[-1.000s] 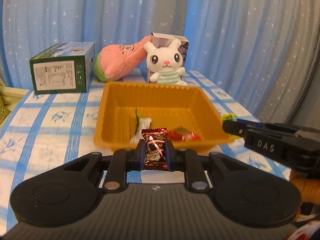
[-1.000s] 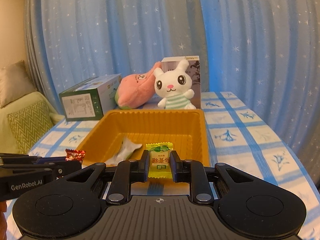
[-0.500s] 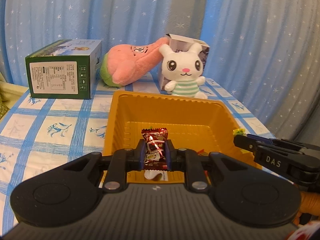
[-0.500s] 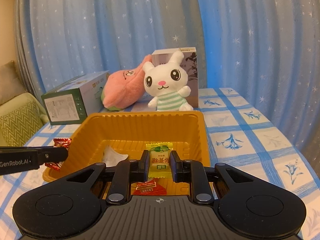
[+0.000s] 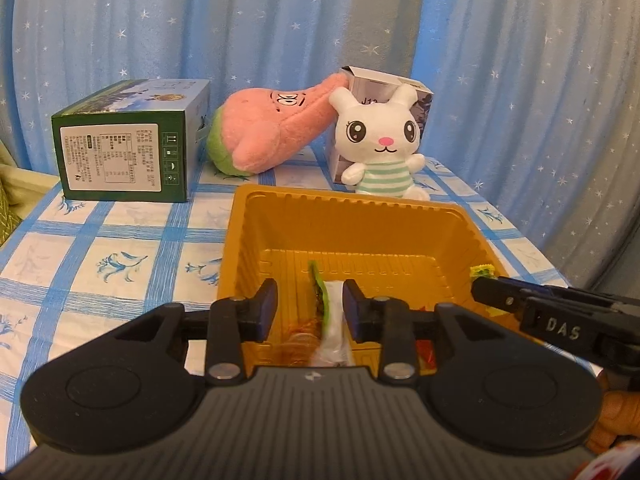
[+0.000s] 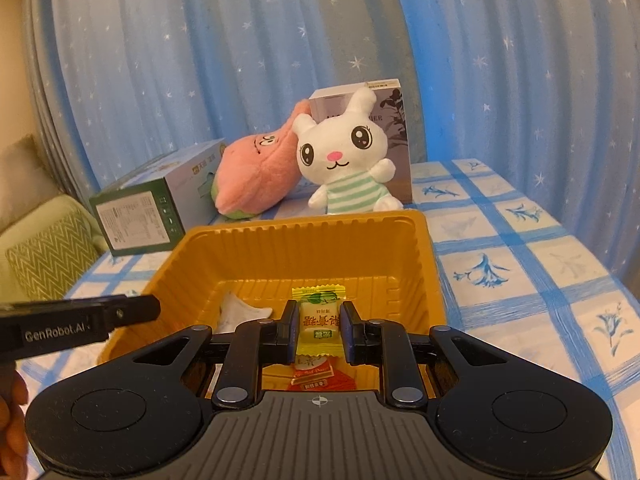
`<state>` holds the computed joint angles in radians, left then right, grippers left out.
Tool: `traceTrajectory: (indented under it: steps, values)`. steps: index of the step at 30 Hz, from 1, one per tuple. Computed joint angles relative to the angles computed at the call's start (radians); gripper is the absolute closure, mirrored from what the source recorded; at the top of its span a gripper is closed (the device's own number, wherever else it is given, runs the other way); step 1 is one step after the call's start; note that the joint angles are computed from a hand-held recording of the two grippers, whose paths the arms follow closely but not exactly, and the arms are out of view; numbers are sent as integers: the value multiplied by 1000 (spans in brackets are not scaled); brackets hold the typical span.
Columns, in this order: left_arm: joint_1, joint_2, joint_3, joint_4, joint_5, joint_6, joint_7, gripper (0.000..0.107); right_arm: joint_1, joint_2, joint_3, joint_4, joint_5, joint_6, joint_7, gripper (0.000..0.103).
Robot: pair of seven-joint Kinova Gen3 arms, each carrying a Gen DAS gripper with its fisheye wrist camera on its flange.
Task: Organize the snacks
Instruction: 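Open both tools to release the chocolate and candy into the tray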
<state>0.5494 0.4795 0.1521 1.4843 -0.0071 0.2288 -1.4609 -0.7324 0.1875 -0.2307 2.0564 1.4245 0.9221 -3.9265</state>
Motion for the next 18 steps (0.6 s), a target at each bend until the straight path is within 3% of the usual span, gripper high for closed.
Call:
traceTrajectory:
  steps: [9, 15, 16, 18]
  values:
    - [18, -5, -35, -1, -18, 13, 28, 69, 22, -10, 2, 6, 46, -56, -71, 81]
    - [6, -7, -32, 8, -17, 8, 36, 59, 23, -9, 3, 38, 166, -75, -181, 80]
    - [3, -8, -30, 9, -15, 7, 38, 58, 33, -9, -10, 41, 173, -66, -196, 78]
    - [-1, -10, -26, 13, -14, 4, 38, 53, 37, -14, -15, 49, 179, -53, -231, 46]
